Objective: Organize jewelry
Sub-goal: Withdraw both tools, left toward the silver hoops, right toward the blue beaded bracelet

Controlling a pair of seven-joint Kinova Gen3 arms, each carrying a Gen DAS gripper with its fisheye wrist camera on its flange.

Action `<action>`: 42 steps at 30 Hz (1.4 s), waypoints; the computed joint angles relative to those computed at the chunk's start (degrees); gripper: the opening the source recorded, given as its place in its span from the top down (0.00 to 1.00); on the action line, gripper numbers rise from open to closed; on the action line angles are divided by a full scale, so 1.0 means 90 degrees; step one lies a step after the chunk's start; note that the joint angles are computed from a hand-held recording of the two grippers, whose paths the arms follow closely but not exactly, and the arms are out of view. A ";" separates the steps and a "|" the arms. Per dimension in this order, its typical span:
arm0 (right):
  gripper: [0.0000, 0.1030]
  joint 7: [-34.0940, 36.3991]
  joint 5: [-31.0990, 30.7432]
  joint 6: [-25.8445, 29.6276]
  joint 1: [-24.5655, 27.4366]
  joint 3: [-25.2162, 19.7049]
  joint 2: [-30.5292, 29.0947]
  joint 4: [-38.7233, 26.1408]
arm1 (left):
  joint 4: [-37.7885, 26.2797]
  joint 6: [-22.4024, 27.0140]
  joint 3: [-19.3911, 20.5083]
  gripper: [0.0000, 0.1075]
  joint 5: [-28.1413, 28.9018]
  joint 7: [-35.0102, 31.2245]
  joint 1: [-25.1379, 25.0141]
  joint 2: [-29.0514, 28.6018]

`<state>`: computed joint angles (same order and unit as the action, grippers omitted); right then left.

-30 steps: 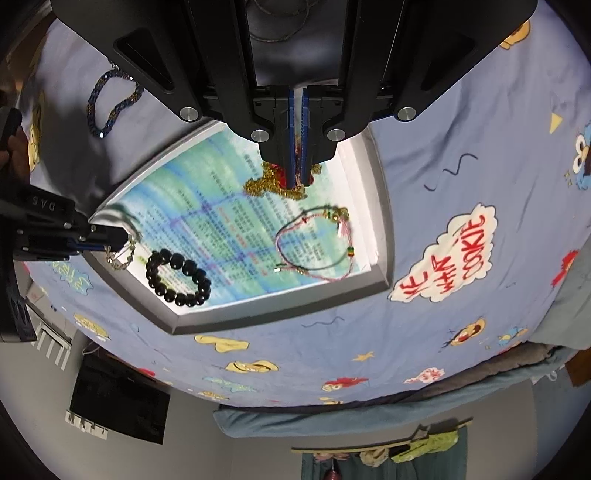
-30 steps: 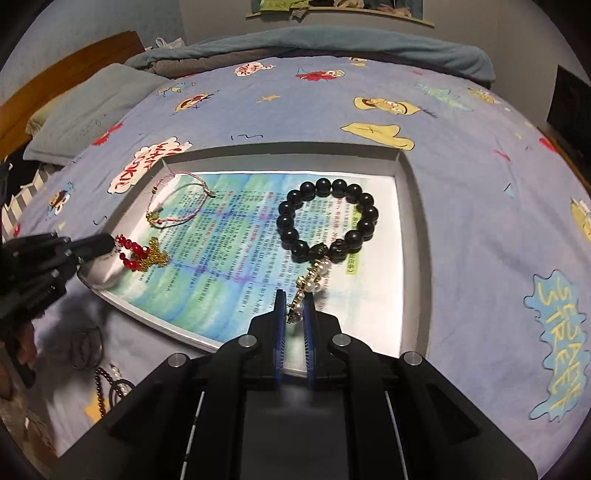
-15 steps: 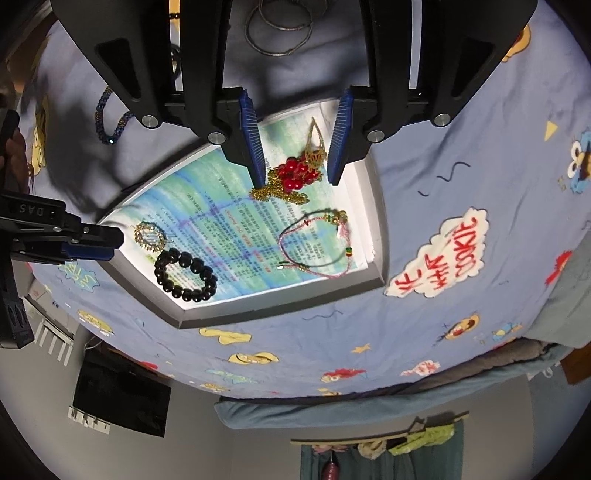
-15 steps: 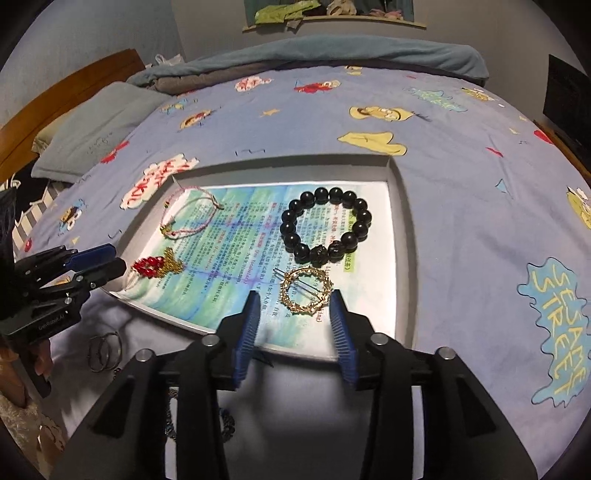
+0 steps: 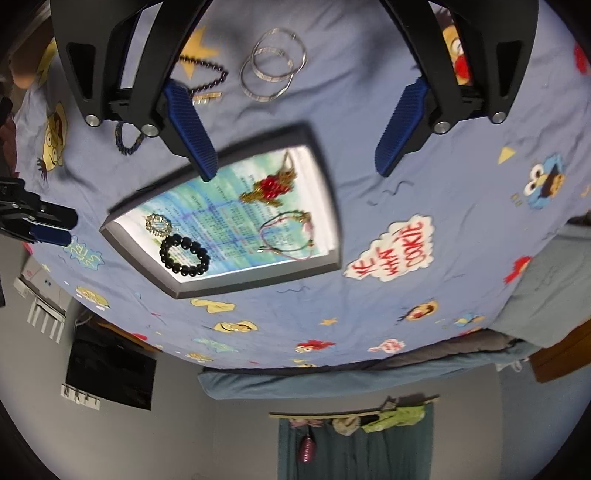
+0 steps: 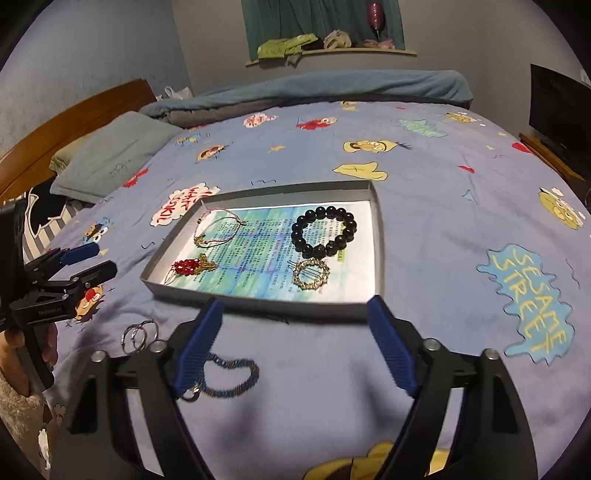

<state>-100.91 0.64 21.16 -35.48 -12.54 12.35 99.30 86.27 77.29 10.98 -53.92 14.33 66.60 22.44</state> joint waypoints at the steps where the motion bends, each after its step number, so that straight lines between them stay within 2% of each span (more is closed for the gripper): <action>1: 0.16 0.0047 -0.0087 -0.0058 0.0063 -0.0050 -0.0077 0.0100 | 0.0032 0.0077 0.0007 0.16 0.0002 0.0087 0.0071 -0.0019; 3: 0.10 0.0056 -0.0150 -0.0116 0.0092 -0.0070 -0.0189 0.0238 | 0.0097 0.0250 0.0050 0.15 0.0055 0.0262 0.0191 -0.0043; 6: 0.05 -0.0301 0.0180 -0.0208 -0.0141 0.0119 -0.0325 0.0413 | 0.0148 0.0464 0.0128 0.14 0.0173 0.0483 0.0316 -0.0030; 13: 0.05 -0.1096 0.0913 -0.0208 -0.0503 0.0267 -0.0310 0.0612 | 0.0418 0.0374 0.0237 0.13 0.0554 0.1262 0.0464 0.0153; 18: 0.05 -0.1062 0.0842 -0.0280 -0.0417 0.0100 -0.0250 0.0767 | 0.0359 0.0183 0.0168 0.13 0.0658 0.1194 0.0522 0.0467; 25: 0.05 -0.1387 0.1178 -0.0279 -0.0704 0.0242 -0.0112 0.0862 | 0.0137 -0.0041 -0.0075 0.14 0.0809 0.0810 0.0527 0.0867; 29: 0.05 -0.1387 0.1249 -0.0379 -0.0727 0.0227 -0.0058 0.0946 | 0.0159 -0.0099 -0.0205 0.16 0.0733 0.0804 0.0617 0.0908; 31: 0.06 -0.1247 0.1137 -0.0423 -0.0653 0.0140 -0.0034 0.0973 | 0.0231 -0.0203 -0.0228 0.20 0.0666 0.0809 0.0626 0.0886; 35: 0.18 -0.0920 0.0929 -0.0421 -0.0551 -0.0001 0.0045 0.0948 | 0.0284 -0.0339 -0.0235 0.33 0.0614 0.0682 0.0586 0.0875; 39: 0.33 -0.0630 0.0704 -0.0406 -0.0485 -0.0089 0.0121 0.0910 | 0.0377 -0.0470 -0.0255 0.39 0.0533 0.0723 0.0590 0.0847; 42: 0.39 -0.0434 0.0498 -0.0414 -0.0430 -0.0145 0.0197 0.0863 | 0.0432 -0.0556 -0.0253 0.45 0.0463 0.0751 0.0605 0.0836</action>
